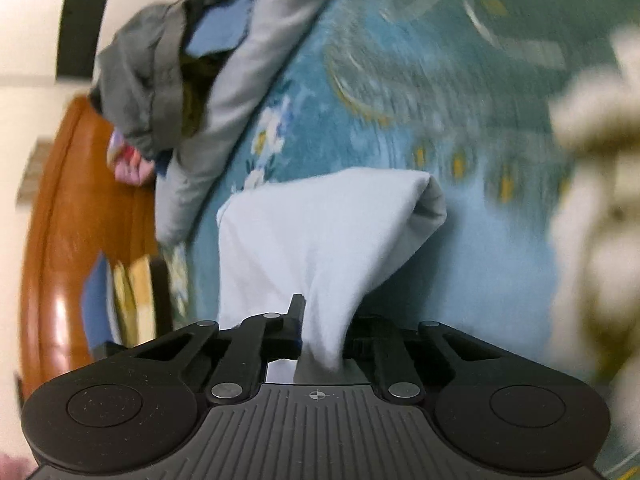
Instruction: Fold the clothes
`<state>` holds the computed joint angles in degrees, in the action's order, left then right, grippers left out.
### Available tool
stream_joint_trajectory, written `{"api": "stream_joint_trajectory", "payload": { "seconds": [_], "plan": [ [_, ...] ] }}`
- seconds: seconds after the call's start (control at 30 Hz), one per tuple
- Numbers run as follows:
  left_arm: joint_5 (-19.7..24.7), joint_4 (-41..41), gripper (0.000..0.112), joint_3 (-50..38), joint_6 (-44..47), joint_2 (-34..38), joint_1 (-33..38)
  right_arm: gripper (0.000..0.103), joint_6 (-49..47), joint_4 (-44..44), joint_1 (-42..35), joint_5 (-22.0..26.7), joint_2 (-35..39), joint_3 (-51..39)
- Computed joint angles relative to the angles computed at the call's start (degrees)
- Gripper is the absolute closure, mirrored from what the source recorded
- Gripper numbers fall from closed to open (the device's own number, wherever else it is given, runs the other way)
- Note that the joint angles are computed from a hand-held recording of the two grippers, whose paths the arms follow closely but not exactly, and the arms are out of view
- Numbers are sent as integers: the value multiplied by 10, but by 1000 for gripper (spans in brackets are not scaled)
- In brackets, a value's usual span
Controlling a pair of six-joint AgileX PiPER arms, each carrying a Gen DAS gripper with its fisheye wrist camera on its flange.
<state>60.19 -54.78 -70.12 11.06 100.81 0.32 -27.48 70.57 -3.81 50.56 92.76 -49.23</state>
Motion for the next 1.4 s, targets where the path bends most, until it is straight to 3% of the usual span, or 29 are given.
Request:
{"api": "stream_joint_trajectory", "payload": {
  "seconds": [0.07,0.17,0.27,0.33,0.37,0.5,0.67,0.7,0.87,1.0,1.17,1.27,1.37,1.4],
  "plan": [
    [-4,-9,105,26,1,-19,-26,93,2,-44,-28,38,32,-52],
    [-45,-5,104,54,-32,-35,-62,92,7,-96,-45,82,71,-110],
    [-66,-2,99,67,-62,-43,-65,89,9,-132,-56,116,102,-157],
    [-46,23,74,49,-66,-45,-58,87,1,-120,-60,114,99,-146],
    [-36,35,69,40,-67,-46,-55,83,-3,-114,-63,110,92,-134],
    [1,90,58,-10,-78,-49,-36,75,-12,-92,-80,99,68,-91],
    [-6,113,46,-63,-80,-16,-22,63,-18,-68,-94,79,32,-36],
    [-5,107,41,-71,-70,-7,-19,61,-19,-63,-93,74,28,-25],
    [2,112,41,-123,-60,73,-38,61,-25,-30,-80,47,18,7],
    [-9,76,30,-120,-35,83,-43,59,-28,-3,-66,31,18,16],
    [-7,53,34,-123,-22,88,-50,60,-17,25,-42,0,13,26],
    [-5,41,39,-127,-15,93,-60,66,6,17,-19,-15,4,17],
    [-2,22,63,-126,-9,103,-66,70,30,6,0,-29,-12,9],
    [-4,27,86,-126,-9,102,-69,73,43,-1,6,-35,-19,7]
  ]
}}
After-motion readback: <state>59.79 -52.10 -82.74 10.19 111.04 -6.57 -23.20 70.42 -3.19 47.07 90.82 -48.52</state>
